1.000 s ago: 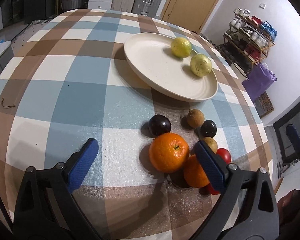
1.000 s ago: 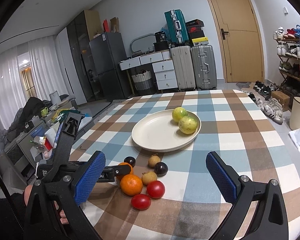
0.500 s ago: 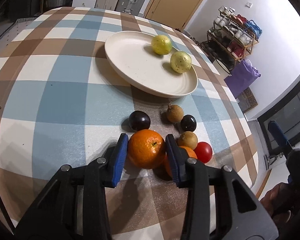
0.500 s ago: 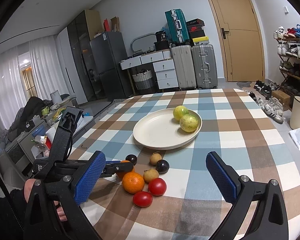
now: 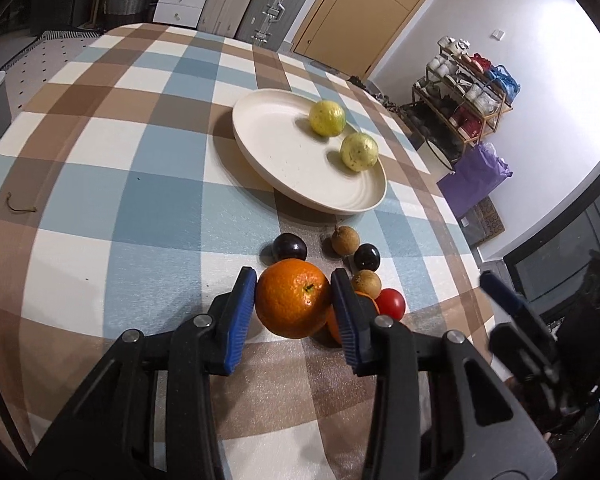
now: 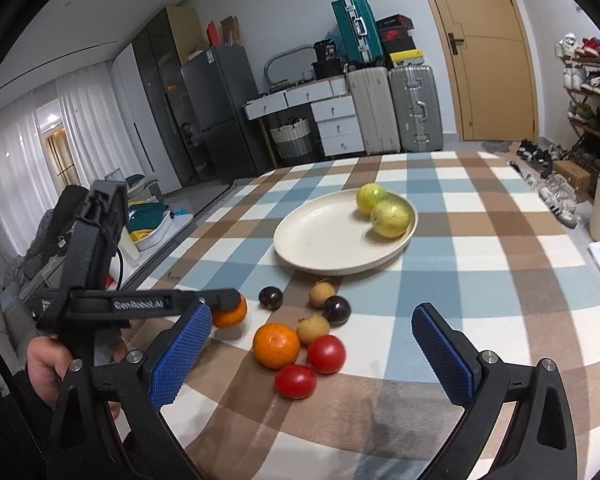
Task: Organize fruits
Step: 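Grasp an orange with the left tool while the right tool grasps another orange, then carry both oranges over the cream plate beside the citrus fruits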
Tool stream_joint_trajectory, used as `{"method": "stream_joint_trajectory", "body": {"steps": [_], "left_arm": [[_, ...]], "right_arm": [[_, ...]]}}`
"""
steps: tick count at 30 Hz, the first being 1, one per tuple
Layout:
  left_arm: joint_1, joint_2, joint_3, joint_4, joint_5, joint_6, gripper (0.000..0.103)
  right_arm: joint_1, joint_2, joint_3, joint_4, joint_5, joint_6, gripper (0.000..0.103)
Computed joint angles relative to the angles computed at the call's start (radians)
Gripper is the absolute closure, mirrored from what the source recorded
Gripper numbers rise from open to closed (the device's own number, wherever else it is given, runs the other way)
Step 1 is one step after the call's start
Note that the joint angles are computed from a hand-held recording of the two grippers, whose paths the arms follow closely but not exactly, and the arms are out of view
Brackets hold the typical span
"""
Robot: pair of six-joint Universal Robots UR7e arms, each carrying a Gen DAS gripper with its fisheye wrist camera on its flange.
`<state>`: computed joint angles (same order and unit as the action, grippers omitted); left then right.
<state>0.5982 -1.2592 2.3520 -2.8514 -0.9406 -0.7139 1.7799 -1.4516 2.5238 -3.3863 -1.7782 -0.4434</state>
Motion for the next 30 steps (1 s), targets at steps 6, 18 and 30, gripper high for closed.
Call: {"method": "stream_joint_trajectory", "body": {"steps": [6, 18, 30], "left_arm": [[-0.037, -0.046, 0.026, 0.027, 0.052, -0.026, 0.068], [-0.081, -0.122, 0.070, 0.058, 0.103, -0.067, 0.067], [-0.098, -0.155, 0.096, 0.080, 0.127, -0.089, 0.067]], "right_arm": [[0.013, 0.052, -0.022, 0.057, -0.019, -0.025, 0.001], [0.036, 0.170, -0.062, 0.078, -0.055, -0.070, 0.004], [0.091, 0.268, -0.100, 0.029, -0.191, -0.120, 0.021]]}}
